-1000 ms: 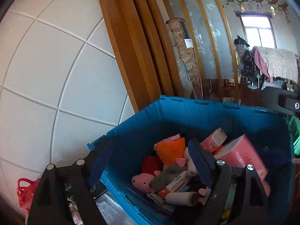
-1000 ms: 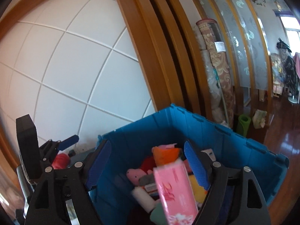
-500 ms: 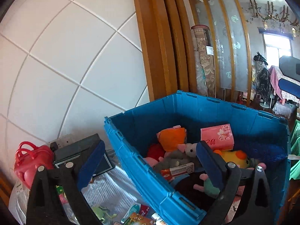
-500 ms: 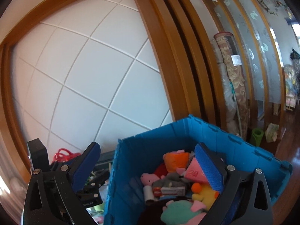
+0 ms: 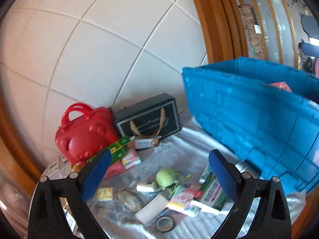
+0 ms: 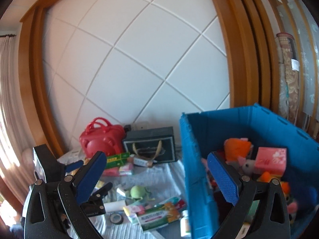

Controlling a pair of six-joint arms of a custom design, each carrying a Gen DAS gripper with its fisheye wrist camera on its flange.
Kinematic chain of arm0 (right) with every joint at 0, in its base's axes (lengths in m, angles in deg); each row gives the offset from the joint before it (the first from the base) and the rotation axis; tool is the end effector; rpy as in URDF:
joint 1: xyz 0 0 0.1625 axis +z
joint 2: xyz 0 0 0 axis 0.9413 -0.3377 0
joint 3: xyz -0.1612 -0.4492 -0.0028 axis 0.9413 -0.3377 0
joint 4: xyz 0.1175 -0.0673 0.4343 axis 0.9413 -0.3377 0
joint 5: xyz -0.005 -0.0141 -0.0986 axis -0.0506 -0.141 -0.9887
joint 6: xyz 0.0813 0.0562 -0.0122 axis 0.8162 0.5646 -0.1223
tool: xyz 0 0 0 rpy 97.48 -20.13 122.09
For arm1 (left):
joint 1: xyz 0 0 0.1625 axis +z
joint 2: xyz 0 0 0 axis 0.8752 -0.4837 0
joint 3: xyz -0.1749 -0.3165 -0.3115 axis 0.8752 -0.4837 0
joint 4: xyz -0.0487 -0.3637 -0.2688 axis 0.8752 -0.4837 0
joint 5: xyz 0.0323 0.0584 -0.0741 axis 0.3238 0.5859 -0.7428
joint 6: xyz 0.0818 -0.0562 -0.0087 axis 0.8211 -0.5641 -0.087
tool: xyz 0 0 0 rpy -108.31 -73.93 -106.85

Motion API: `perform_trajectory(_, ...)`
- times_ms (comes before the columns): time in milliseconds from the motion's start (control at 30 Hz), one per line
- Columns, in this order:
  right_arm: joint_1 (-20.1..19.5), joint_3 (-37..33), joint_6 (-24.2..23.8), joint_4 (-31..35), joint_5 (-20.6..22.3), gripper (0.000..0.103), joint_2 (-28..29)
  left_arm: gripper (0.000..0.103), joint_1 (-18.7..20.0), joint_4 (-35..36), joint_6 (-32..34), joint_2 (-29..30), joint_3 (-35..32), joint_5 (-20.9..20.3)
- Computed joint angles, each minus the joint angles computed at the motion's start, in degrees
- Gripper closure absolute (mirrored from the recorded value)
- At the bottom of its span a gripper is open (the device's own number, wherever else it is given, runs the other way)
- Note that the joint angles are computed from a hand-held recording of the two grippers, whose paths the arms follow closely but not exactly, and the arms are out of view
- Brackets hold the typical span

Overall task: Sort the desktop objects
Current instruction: 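Return both tools to the table and grasp the Kotex pad pack with the right tool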

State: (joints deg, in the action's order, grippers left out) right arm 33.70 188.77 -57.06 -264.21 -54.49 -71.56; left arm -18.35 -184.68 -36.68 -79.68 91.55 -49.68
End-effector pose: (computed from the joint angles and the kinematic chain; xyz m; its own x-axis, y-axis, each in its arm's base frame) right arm 0.2559 -0.6122 0.4468 -0.7881 -0.1574 0.5950 -0.6053 0.3738 -0.7028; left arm -0.4250 -0.6744 0.1436 -0.4728 0.3795 -0.7953 0.8626 0.3837 -0.3297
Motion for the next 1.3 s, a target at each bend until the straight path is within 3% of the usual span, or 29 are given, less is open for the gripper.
perform_trajectory(267, -1.2, -0.5, -4.3, 4.2, -3.0, 0.001, 10.1, 0.004, 6.1, 6.1, -2.9, -4.8, 7.7, -0.5)
perform_trajectory(467, -5.2, -6.8, -4.8, 20.9, -4.6, 0.001, 17.4, 0.004, 8.7, 10.2, -6.9, -3.7, 8.2, -1.5)
perform_trajectory(567, -6.7, -12.5, -5.0, 29.7, -6.6, 0.008, 21.8, 0.004, 10.0, 11.9, -8.7, -3.2, 8.0, -3.0)
perform_trajectory(700, -7.8, -19.2, -6.4, 37.5, -7.7, 0.009, 26.6, 0.004, 11.3, 14.9, -9.5, -2.5, 6.9, -4.1)
perform_trajectory(833, -8.3, -24.9, -7.6, 43.5, -12.5, 0.01, 30.9, 0.004, 12.4, 18.2, -7.6, -2.2, 5.3, -8.1)
perform_trajectory(900, -8.5, -26.1, -6.9, 44.3, -14.7, 0.01, 31.9, 0.004, 13.1, 20.4, -5.6, -1.8, 3.9, -10.5)
perform_trajectory(967, -9.1, -26.0, -6.6, 45.3, -13.8, 0.011, 31.6, 0.004, 13.7, 21.9, -3.4, -0.8, 2.4, -11.6)
perform_trajectory(1000, -9.3, -25.4, -6.9, 44.7, -13.6, 0.018, 31.3, 0.004, 14.1, 23.1, -2.6, -0.4, 1.6, -12.6)
perform_trajectory(1033, -9.5, -24.7, -7.3, 43.8, -13.4, 0.034, 31.0, 0.004, 14.5, 23.9, -2.0, 0.1, 0.9, -13.1)
perform_trajectory(1300, -10.6, -23.7, -4.0, 43.3, -12.1, 0.035, 29.0, 0.004, 16.8, 31.4, -6.1, 4.3, -5.4, -16.3)
